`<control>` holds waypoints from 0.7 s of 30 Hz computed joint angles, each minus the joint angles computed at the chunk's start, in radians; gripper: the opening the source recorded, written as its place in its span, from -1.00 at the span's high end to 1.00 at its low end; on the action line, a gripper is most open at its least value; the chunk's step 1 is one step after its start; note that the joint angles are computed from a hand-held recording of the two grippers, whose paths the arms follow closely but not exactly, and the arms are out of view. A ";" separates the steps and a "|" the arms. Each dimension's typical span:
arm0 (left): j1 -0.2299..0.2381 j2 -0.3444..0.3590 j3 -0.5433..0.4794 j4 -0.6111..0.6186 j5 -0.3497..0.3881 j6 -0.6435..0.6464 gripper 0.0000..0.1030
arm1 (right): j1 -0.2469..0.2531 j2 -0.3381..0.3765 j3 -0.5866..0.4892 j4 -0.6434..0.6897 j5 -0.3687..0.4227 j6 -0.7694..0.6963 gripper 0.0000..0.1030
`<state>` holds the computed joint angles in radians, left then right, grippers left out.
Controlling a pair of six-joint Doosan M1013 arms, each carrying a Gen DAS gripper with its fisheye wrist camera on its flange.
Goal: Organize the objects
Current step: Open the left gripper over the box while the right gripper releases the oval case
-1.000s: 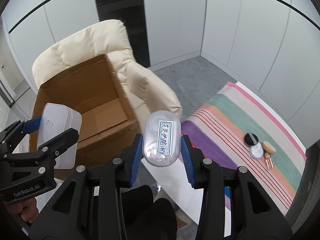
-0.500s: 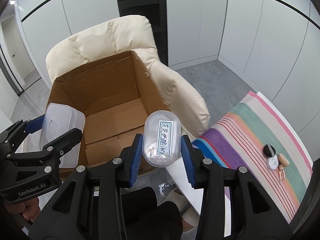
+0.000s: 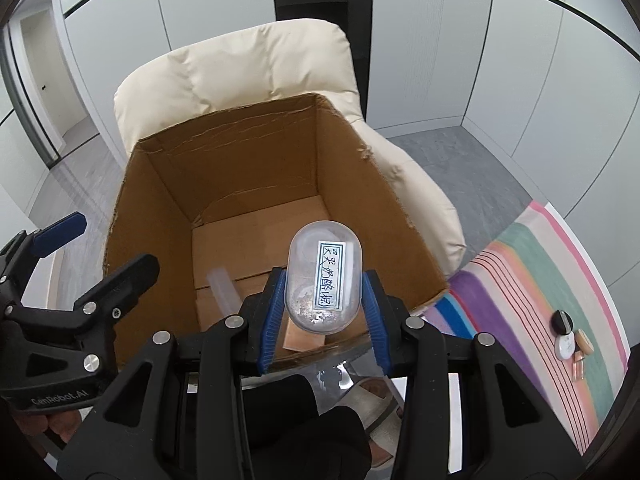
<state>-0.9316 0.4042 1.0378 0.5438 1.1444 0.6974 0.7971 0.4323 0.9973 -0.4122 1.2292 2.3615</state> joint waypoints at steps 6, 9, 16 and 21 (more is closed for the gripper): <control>0.012 -0.017 0.024 0.010 0.015 -0.016 -1.00 | 0.006 0.030 -0.040 0.010 -0.002 -0.026 0.21; 0.022 -0.029 0.041 -0.010 0.001 -0.022 -1.00 | 0.007 0.035 -0.046 -0.002 -0.003 -0.022 0.21; 0.024 -0.031 0.042 0.006 0.010 -0.028 -1.00 | 0.010 0.031 -0.042 -0.028 -0.015 0.001 -0.45; 0.020 -0.022 0.033 0.017 0.019 -0.012 -1.00 | 0.010 0.029 -0.042 -0.051 0.008 0.001 -0.68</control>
<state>-0.9119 0.3820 1.0704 0.5613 1.1631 0.6853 0.8073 0.4610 0.9552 -0.4631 1.2368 2.3623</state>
